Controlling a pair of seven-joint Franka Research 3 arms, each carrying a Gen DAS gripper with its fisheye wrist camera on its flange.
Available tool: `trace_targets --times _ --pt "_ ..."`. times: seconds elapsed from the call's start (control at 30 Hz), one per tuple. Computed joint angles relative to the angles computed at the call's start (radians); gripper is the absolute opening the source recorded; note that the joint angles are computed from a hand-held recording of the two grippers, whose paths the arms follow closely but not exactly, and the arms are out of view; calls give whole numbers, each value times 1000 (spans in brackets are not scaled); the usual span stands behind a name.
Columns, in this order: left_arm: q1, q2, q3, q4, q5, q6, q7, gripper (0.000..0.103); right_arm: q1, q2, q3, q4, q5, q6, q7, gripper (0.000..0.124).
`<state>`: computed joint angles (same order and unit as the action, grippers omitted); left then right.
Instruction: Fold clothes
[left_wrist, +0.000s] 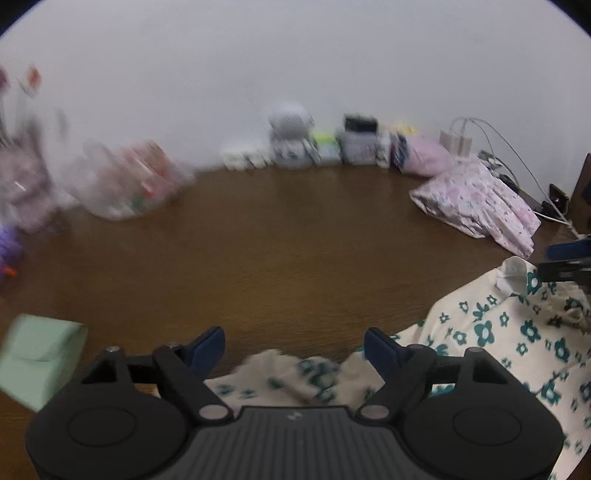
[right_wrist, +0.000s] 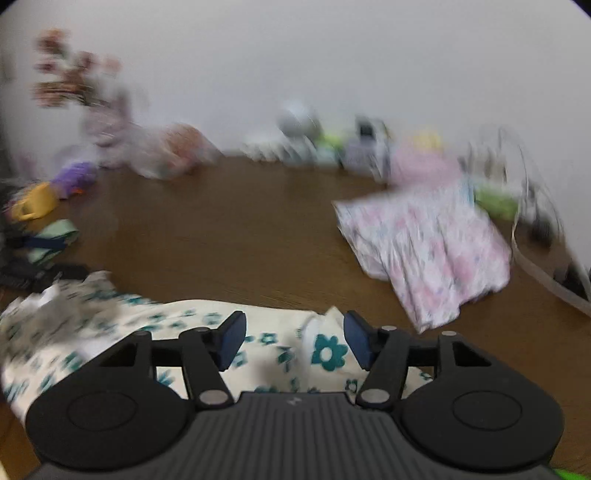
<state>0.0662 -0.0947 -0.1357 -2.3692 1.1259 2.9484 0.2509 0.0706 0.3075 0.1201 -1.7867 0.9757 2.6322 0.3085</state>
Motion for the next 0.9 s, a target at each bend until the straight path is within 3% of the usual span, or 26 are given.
trace_targets --times 0.1,0.27,0.33,0.37,0.4,0.47,0.57,0.73,0.83,0.9 --pt "-12 54 17 5 -108 36 141 82 48 81 -22 68 -138 35 136 61" --pt "-20 73 27 -4 -41 34 104 82 16 114 9 71 -167 47 173 58" --pt "-20 62 29 -13 -5 42 79 68 4 111 18 60 -166 48 169 29" --pt "-19 57 29 -16 6 49 69 40 0 104 21 52 -167 47 163 5" --pt "-20 53 29 -15 -13 47 73 11 -3 96 23 44 -166 46 157 5" --pt "-23 45 26 -11 -68 36 89 11 -35 74 51 27 -91 49 99 4" --pt "-16 -16 -4 -21 74 4 -38 11 -87 12 83 -19 89 24 -49 3" --pt "-25 -230 -99 -149 319 -86 -399 11 -142 -234 49 -253 404 -79 -424 3" --pt "-89 -348 -161 -265 310 -182 -549 12 -149 -357 -24 -406 418 -186 -533 3" --pt "-136 -378 -154 -330 221 -164 -539 18 -144 -403 -64 -481 346 -223 -525 4"
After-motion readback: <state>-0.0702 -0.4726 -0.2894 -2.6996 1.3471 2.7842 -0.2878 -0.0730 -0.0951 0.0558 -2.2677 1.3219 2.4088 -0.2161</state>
